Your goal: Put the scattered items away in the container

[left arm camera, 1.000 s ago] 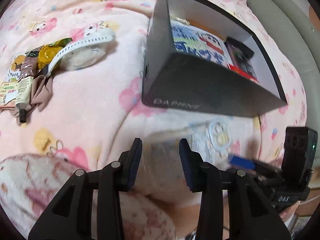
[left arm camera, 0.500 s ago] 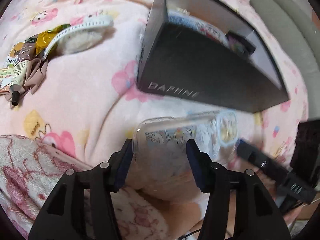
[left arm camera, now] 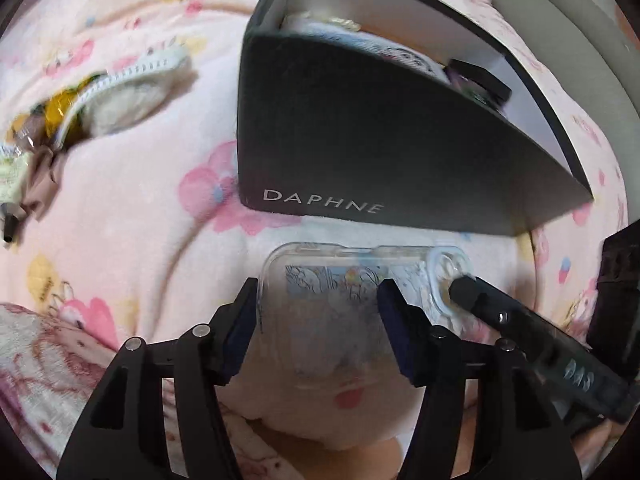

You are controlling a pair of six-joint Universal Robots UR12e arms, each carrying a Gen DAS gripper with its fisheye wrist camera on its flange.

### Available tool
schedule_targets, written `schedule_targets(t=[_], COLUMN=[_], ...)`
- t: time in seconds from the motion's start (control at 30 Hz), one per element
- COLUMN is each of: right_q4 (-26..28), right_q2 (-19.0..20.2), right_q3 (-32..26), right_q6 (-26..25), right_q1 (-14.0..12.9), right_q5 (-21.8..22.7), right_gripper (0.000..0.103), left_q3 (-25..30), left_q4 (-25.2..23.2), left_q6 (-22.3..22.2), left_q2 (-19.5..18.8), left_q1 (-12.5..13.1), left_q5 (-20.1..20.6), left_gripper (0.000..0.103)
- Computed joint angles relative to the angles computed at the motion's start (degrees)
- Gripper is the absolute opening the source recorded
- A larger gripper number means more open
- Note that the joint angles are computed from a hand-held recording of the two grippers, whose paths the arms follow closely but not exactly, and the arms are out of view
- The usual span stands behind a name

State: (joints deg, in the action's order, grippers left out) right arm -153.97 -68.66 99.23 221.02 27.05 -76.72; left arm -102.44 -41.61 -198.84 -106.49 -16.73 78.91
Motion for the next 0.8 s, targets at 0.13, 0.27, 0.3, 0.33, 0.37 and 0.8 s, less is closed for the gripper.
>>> schedule_targets(t=[0.13, 0.27, 0.3, 0.33, 0.37, 0.8], right_q4=[2.48, -0.99, -1.11, -2.29, -3.40, -2.69], right_q2=[-1.05, -2.91, -3.24, -3.48, -3.51, -0.06], right_q3=[-0.56, 0.37, -0.02, -0.50, -0.92, -9.72], right_q6=[-4.47, -3.04, -2.80, -3.92, -5.06, -10.61], right_q1=[2.12, 2.14, 1.95, 2.06, 2.64, -0.68], right_q5=[-5.42, -8.37, -8.84, -9.97, -11.82, -8.53], right_gripper=[0.048, 0.048, 0.048, 0.048, 0.048, 0.048], left_q3=[-1.10, -1.18, -1.51, -1.94, -1.97, 3.48], left_q4=[1.50, 5.20, 7.14, 9.58, 11.67, 13.71], left_q6=[-0.75, -0.71, -1.16, -2.61, -3.63, 0.83], left_q2=[1.71, 3.27, 3.39, 3.60, 3.38, 2.16], left_q1=[0.59, -0.32, -0.21, -0.99, -1.08, 2.55], left_q5=[-4.18, -3.26, -1.99, -0.15, -0.71, -4.11], left_gripper=[0.058, 0.058, 0.058, 0.060, 0.060, 0.052])
